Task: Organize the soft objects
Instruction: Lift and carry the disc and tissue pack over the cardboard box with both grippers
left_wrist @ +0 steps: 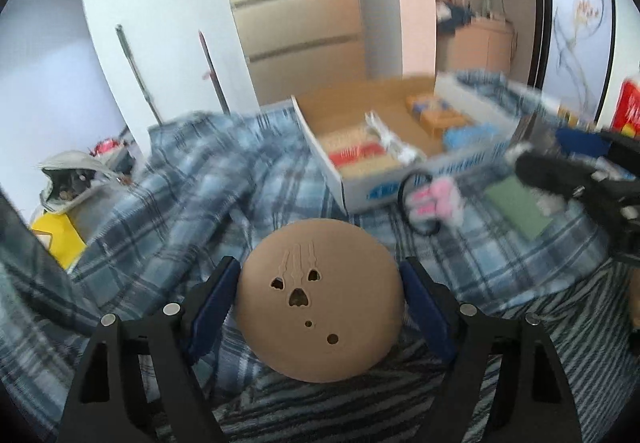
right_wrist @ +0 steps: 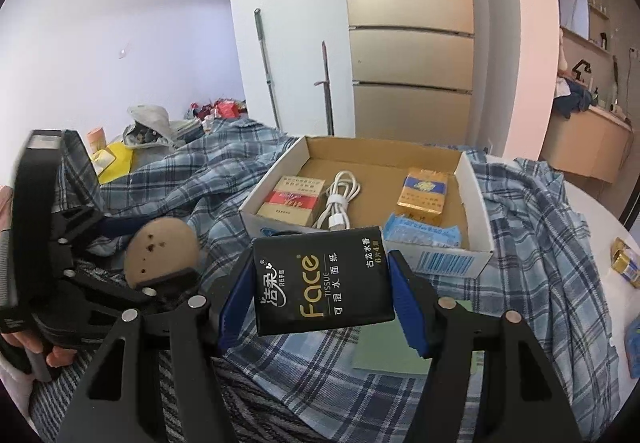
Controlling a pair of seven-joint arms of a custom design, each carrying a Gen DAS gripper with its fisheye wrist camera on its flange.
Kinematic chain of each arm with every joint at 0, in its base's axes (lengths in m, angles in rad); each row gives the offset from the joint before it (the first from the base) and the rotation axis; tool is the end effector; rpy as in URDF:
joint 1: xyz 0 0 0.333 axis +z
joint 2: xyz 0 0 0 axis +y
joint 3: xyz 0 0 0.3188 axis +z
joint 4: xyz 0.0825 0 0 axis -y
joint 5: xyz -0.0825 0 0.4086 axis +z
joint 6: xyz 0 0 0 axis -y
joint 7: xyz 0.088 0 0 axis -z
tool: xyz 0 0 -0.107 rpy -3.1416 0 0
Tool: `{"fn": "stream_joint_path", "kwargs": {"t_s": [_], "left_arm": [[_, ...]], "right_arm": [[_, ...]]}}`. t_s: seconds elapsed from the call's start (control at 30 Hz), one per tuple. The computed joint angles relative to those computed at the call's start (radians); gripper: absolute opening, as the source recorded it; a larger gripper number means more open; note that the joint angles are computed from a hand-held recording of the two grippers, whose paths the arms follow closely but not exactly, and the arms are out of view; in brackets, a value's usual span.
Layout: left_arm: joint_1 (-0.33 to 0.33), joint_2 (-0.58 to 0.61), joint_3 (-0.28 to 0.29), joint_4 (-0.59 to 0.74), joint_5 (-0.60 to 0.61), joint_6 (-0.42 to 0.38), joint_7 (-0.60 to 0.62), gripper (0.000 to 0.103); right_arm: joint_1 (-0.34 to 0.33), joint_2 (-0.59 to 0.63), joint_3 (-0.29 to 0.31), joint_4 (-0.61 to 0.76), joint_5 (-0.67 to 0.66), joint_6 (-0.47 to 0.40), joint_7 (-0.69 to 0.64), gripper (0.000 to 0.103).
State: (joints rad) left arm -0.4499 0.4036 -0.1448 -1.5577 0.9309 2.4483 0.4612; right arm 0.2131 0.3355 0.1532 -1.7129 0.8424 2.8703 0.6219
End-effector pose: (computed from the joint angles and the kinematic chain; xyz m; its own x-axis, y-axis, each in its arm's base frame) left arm 0.6202 -0.3996 0.4640 0.0045 -0.9929 -0.1189 -0.6767 0.0846 -0.7314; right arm 0.6847 0.2041 0.4676 0.5582 -0.8266 -0.0713 -0.5205 -0.2820 -0.8060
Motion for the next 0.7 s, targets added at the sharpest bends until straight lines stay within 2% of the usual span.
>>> {"fn": "stream_joint_path", "kwargs": {"t_s": [0.07,0.17,0.3,0.4,0.47,0.57,0.67,0.7], "left_arm": [[-0.011,-0.031,0.020,-0.038,0.069,0.046,-0.077,0.083],[-0.032,-0.080,0.049,-0.091,0.248,0.101,-0.255,0.083],[-0.030,-0.133,0.043,-0.143,0.457,0.124,-0.455,0.083],[-0.026,-0.158,0.019,-0.164,0.581,0.090,-0.548,0.083],[-0.022,-0.164,0.001,-0.169,0.627,0.068,-0.568,0.083],[-0.028,-0.161,-0.022,-0.161,0.629,-0.010,-0.540,0.083],[-0.028,-0.179,-0.034,-0.174,0.647,-0.029,-0.573,0.083],[-0.030,-0.187,-0.038,-0.178,0.660,-0.041,-0.593,0.083]], "right_arm": [[-0.009,-0.006,0.018,-0.009,0.039,0.039,-0.036,0.063],[-0.026,-0.011,0.052,-0.017,0.116,0.105,-0.118,0.063],[-0.059,-0.016,0.114,-0.016,0.265,0.184,-0.280,0.063],[-0.069,-0.018,0.134,-0.006,0.368,0.211,-0.384,0.063],[-0.066,-0.019,0.133,0.001,0.422,0.219,-0.432,0.063],[-0.051,-0.020,0.116,0.008,0.460,0.216,-0.462,0.063],[-0.043,-0.027,0.109,0.010,0.510,0.225,-0.516,0.063],[-0.051,-0.032,0.119,0.013,0.567,0.231,-0.571,0.063]]}}
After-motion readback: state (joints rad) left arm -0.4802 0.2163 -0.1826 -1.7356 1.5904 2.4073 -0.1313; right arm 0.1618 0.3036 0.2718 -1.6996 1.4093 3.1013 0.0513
